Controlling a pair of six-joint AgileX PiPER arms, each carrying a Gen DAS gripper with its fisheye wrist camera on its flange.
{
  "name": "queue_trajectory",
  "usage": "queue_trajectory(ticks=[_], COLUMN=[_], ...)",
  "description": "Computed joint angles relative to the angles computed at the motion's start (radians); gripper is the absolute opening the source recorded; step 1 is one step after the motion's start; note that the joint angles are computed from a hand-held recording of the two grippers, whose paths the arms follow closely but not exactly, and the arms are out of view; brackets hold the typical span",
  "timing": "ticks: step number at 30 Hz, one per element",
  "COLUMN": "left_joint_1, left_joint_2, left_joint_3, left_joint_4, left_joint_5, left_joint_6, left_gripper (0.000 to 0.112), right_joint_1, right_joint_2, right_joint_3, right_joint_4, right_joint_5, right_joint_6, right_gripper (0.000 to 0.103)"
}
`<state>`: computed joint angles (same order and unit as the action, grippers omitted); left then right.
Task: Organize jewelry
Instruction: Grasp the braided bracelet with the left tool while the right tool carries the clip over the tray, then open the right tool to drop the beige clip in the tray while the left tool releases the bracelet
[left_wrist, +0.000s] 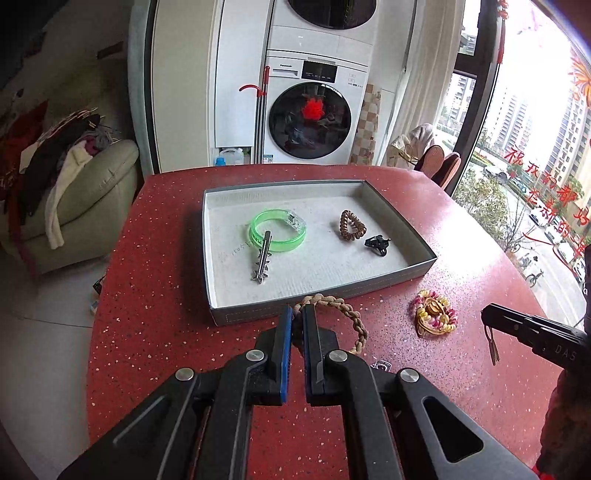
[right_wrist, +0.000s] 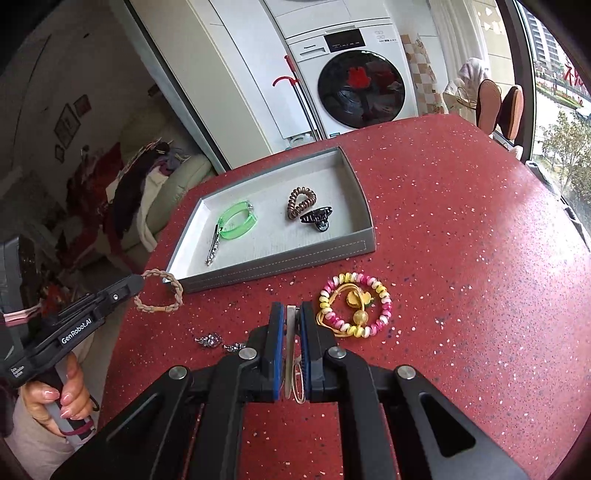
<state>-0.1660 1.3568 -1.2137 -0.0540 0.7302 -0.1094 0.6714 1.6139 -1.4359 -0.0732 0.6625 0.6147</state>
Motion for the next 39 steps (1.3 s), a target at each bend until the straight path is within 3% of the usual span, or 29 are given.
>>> queue_trajectory(ticks=[11, 18, 27, 39], left_joint_1=[0.068, 0.031, -0.029, -0.079], left_joint_2=[0.243, 0.409, 0.557, 0.579], left_joint_3=[-0.305, -0.486, -0.589, -0.521], left_joint_4=[-0.066, -0.039, 0.054, 0.235], left_joint_5=[0.084, 0.137, 0.153, 0.105], left_joint_6=[0.06, 0.049, -0.01, -0.108], left_gripper=[0.024, 0.024, 0.024, 0.024], right_joint_1=[-0.097, -0.133, -0.172, -0.172], right_joint_2=[0.302, 0.533, 0.641, 0.618], right_joint_3=[-0.479, -0.795, -0.886, -0.796], right_joint_4=[0.17, 0.193, 0.162, 0.138], right_joint_5=[0.168, 0.314, 0.374, 0.315], right_joint_6=[-0.213, -0.226, -0.194, -0.196], right_gripper=[0.009, 0.009, 0.009, 0.01])
